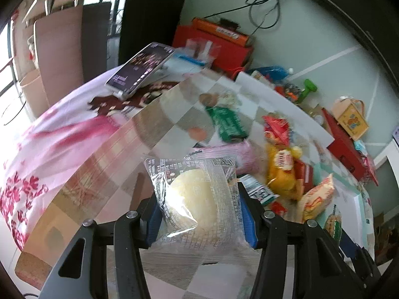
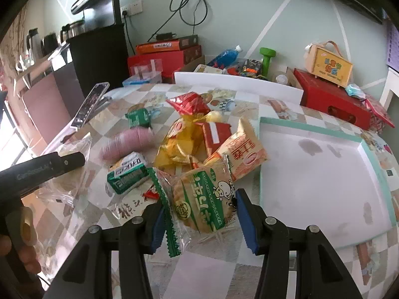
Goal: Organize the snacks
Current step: 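Carry bun and cracker pack into the white tray and open both tools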
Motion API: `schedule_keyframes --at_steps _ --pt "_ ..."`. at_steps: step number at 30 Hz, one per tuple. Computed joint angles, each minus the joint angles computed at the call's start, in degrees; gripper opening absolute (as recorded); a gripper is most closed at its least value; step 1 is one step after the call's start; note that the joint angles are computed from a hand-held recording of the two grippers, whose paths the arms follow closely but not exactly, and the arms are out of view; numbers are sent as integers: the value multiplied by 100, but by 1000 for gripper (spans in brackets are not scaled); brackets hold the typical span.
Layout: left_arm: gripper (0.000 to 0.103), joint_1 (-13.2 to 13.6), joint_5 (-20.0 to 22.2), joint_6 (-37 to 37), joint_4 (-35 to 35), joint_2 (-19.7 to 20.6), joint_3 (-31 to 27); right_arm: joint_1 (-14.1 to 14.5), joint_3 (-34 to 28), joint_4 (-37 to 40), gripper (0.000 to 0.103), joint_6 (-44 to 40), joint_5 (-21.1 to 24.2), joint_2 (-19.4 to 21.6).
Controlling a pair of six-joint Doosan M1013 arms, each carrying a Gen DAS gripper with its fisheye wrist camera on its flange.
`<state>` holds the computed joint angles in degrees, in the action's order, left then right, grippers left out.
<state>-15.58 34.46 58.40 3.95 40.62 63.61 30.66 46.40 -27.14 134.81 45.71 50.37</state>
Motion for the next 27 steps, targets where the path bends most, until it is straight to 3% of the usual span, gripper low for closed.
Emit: schedule_keyframes --at_steps 8,13,22,27 --pt "55 -118 -115 171 140 8 -143 -99 225 -534 54 684 -162 -231" --pt "55 -195 -111 1236 -643 107 -448 -225 247 -872 54 1169 -31 -309" --pt "55 -486 298 2448 -1084 426 -1194 -500 711 -1603 54 2403 199 -566" --pt "55 -673 550 3050 -1263 666 -1624 -683 1085 -1803 54 3217 754 -719"
